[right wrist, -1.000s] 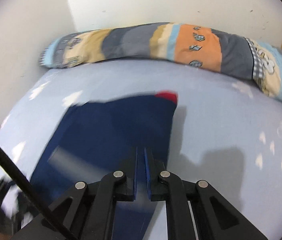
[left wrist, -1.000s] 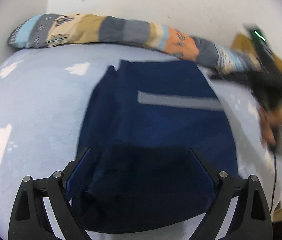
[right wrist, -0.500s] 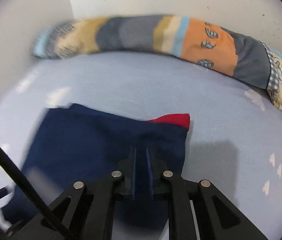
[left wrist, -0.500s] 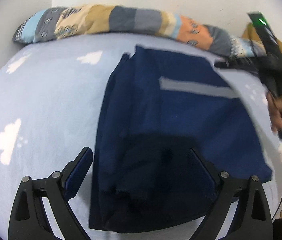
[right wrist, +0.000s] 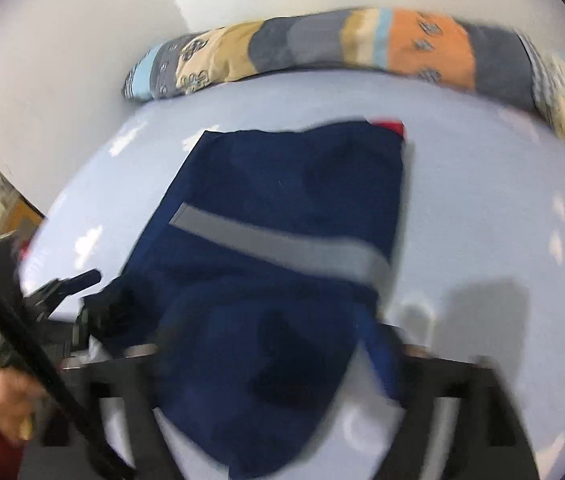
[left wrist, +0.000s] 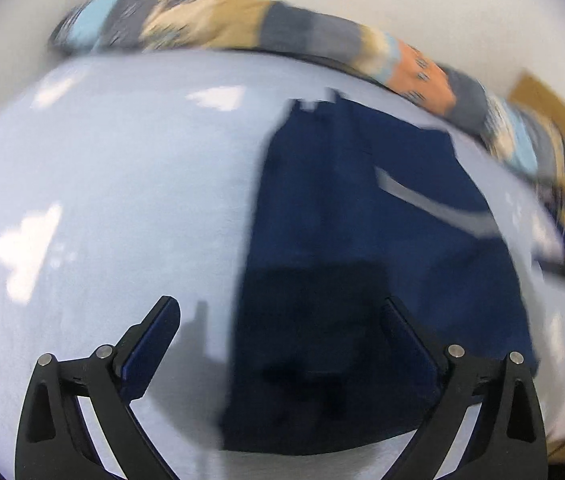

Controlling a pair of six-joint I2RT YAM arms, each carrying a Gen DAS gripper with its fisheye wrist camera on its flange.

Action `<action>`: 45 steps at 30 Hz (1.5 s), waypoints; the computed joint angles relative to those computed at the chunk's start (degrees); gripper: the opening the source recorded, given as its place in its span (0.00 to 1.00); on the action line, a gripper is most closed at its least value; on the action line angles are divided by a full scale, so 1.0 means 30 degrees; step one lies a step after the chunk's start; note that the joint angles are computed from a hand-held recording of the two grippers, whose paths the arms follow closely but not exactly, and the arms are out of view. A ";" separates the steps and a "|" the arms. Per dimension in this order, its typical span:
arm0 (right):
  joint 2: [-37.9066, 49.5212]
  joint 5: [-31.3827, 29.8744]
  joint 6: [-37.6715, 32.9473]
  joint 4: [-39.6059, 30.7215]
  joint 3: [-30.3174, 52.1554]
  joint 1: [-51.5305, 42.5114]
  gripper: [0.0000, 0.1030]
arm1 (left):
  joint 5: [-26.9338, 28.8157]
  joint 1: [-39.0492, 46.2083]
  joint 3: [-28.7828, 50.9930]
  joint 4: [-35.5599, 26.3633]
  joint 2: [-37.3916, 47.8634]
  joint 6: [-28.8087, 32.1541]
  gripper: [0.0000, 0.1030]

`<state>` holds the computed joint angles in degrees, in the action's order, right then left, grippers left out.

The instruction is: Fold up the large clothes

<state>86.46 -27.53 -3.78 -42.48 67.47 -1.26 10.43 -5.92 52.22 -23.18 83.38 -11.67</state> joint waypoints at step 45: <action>-1.1938 -0.0329 -0.8951 -1.0915 -0.7814 -1.1013 0.56 | -0.8501 -1.7344 -0.4330 -0.4445 -0.8260 -0.7852 0.60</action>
<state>50.64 -28.52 -30.63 -75.23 44.03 -34.30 -15.07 -57.96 39.24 -36.51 58.60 -35.22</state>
